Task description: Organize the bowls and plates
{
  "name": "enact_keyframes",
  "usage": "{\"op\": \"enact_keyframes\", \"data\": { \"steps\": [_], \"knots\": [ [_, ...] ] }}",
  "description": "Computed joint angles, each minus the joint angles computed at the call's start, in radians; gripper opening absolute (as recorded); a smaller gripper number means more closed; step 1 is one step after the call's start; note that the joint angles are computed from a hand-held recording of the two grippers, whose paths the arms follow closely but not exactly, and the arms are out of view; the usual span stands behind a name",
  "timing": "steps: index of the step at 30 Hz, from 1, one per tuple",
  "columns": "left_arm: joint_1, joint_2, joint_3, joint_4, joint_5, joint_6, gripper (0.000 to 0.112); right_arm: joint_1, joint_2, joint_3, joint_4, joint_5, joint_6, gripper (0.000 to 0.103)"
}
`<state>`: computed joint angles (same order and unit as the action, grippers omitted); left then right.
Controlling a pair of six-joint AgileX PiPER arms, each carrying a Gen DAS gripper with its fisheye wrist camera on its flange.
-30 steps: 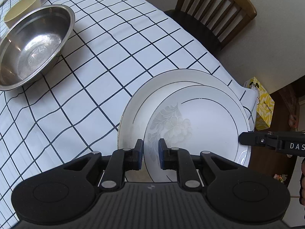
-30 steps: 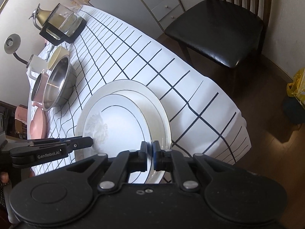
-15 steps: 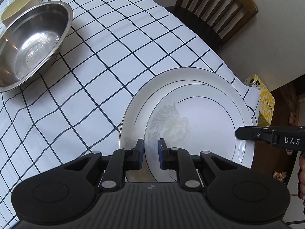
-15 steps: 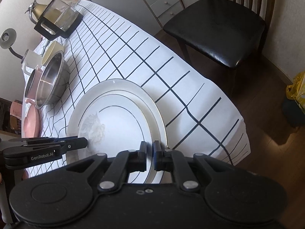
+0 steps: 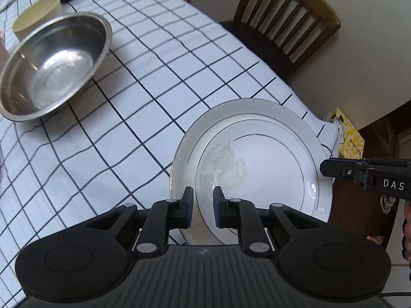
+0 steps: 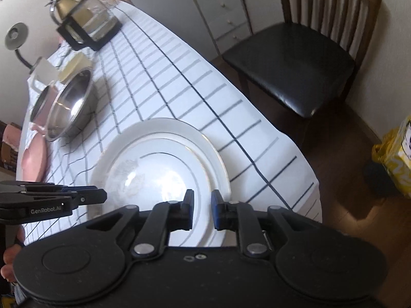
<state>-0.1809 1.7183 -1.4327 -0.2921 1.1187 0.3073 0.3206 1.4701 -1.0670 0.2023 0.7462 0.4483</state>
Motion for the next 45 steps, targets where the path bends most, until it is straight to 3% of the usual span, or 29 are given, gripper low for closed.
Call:
{"op": "enact_keyframes", "data": {
  "steps": [10,19,23,25,30,33,39,45],
  "knots": [
    [0.059,-0.180,0.065,-0.033,-0.030,0.075,0.015,0.186,-0.029,-0.130,-0.283,0.061,0.214,0.024],
    [0.184,-0.293,0.068,-0.102,-0.004,0.145,0.016,0.319,-0.011,-0.272,-0.436,0.124,0.323,0.034],
    [0.263,-0.334,0.065,-0.140,0.004,0.186,0.036,0.379,0.021,-0.355,-0.501,0.166,0.355,0.043],
    [0.308,-0.355,0.066,-0.162,0.004,0.208,0.054,0.413,0.036,-0.395,-0.536,0.181,0.374,0.048],
    [0.413,-0.368,0.041,-0.204,0.023,0.257,0.058,0.474,0.091,-0.502,-0.613,0.213,0.392,0.067],
    [0.468,-0.366,0.027,-0.218,0.024,0.276,0.070,0.495,0.138,-0.580,-0.636,0.226,0.385,0.079],
    [0.538,-0.335,0.007,-0.244,-0.006,0.280,0.077,0.517,0.233,-0.711,-0.669,0.233,0.346,0.098],
    [0.584,-0.251,-0.026,-0.190,-0.073,0.241,0.078,0.514,0.378,-0.879,-0.665,0.244,0.303,0.103]
  ]
}}
